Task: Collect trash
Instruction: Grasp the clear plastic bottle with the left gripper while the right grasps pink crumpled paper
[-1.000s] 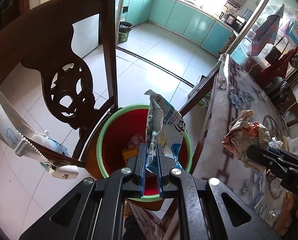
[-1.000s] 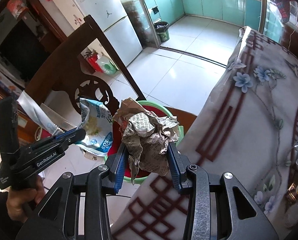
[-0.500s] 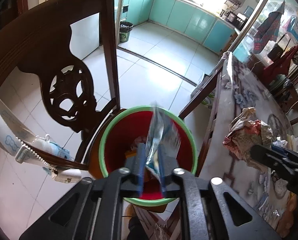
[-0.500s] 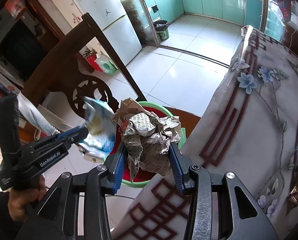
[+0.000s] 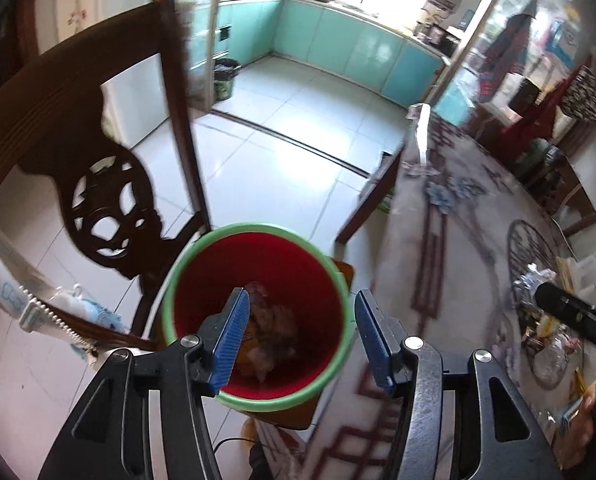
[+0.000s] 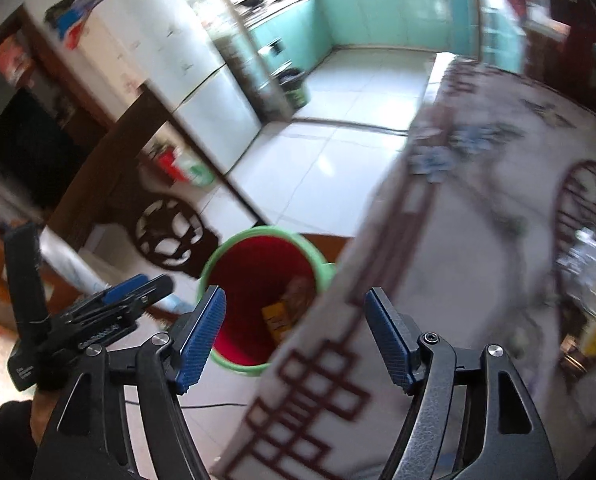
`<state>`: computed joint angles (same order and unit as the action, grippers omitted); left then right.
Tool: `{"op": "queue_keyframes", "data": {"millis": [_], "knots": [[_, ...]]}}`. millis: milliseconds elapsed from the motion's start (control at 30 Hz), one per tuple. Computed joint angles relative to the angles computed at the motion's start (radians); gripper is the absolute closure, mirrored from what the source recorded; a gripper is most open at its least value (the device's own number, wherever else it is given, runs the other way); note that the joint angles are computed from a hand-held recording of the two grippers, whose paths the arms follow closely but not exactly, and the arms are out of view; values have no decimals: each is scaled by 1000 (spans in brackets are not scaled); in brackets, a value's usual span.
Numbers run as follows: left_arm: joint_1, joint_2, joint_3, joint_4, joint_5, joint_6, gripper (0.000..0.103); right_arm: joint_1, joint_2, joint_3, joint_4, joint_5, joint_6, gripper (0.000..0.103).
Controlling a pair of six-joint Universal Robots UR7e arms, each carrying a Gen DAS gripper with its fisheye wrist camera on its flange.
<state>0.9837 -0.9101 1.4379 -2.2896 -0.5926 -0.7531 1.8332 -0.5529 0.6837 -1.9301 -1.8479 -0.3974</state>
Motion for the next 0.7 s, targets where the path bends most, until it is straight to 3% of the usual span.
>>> {"op": "queue_keyframes", "data": {"millis": [167,333,467,567,700], "knots": [[-24,71,-68,-23,-27,65,49,-47,-74,41,-153,-145,59,24],[-55,144,-137,-20,-58,102,49,-120,-117,-4,-223,-321,118,24],[-88,223,-215,12,-70,127,49,-176,-117,-105,-169,-426,128,24],[-111,281,-275,17,-86,165,49,-208,-82,-213,-114,-490,61,24],[-141,385,-402,21,-142,281,49,-245,13,-435,46,-503,-3,24]]}}
